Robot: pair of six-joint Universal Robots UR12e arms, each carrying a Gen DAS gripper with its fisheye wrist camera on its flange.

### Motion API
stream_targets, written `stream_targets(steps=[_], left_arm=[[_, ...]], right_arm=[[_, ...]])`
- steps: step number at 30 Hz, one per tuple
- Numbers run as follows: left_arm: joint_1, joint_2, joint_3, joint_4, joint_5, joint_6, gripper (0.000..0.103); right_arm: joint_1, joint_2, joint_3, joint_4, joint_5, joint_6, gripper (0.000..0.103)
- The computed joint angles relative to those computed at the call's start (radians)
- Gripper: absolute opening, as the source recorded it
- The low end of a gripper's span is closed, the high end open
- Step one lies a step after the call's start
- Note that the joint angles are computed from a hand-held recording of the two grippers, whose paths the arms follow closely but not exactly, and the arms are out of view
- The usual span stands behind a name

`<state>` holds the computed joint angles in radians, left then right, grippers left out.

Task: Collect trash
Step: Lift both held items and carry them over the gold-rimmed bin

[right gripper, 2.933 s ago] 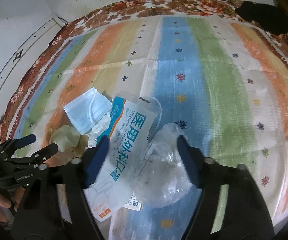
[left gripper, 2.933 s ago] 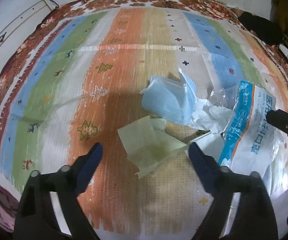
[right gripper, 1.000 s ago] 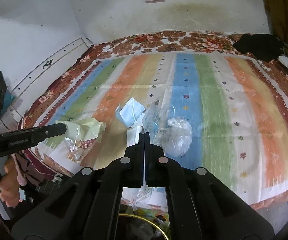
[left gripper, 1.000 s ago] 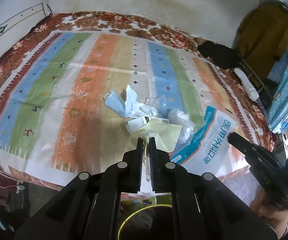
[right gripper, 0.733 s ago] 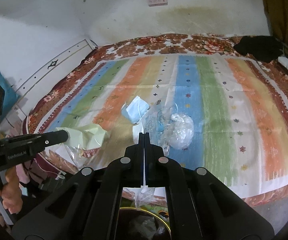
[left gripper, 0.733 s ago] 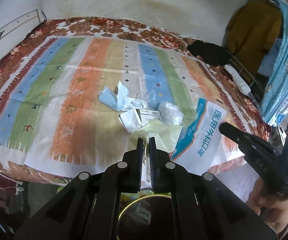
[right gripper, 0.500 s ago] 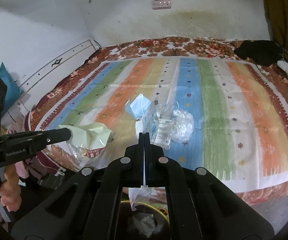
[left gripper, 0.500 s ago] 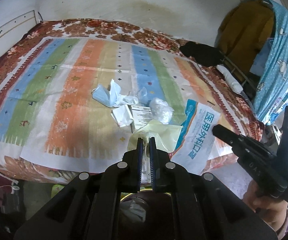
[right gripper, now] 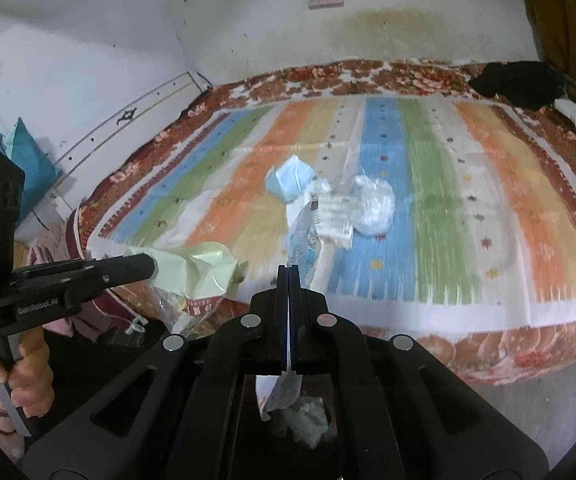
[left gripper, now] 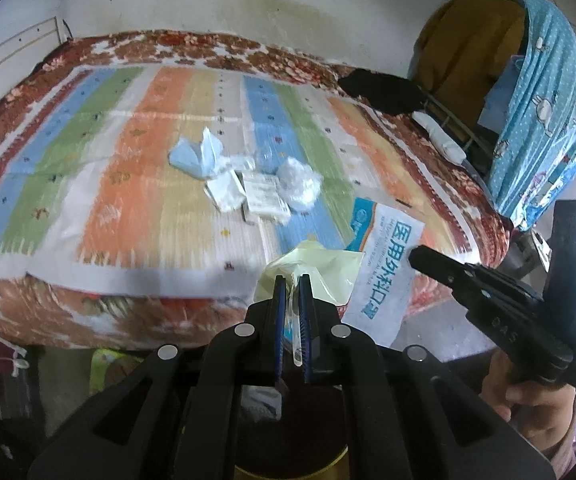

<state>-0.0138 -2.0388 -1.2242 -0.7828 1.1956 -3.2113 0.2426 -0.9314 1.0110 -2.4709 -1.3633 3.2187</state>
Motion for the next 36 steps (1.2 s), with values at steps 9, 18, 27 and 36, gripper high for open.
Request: stream_targets(steps=[9,18,27,36], left_arm=[[-0.007,0.04,-0.09,0.012,-0.002,0.009,0.007],[-0.012,0.061,-0.138,0.014,0.008,-0.003,0.008],[-0.032,0.061,-0.149,-0.026,0.078,0.018,0.008],[-0.052,0.051,-0.143,-0.065,0.154,0.034,0.008]], right_arm=[[-0.001,-0.033,0.079,0.023,0.029,0.042,0.0],[0.011,-0.057,0.133,0.027,-0.015,0.04,0.0],[0.024,-0.05,0.129,0.11,-0.055,0.032,0.0],[0.034,-0.047,0.131,0.17,-0.072,0.022,0.0]])
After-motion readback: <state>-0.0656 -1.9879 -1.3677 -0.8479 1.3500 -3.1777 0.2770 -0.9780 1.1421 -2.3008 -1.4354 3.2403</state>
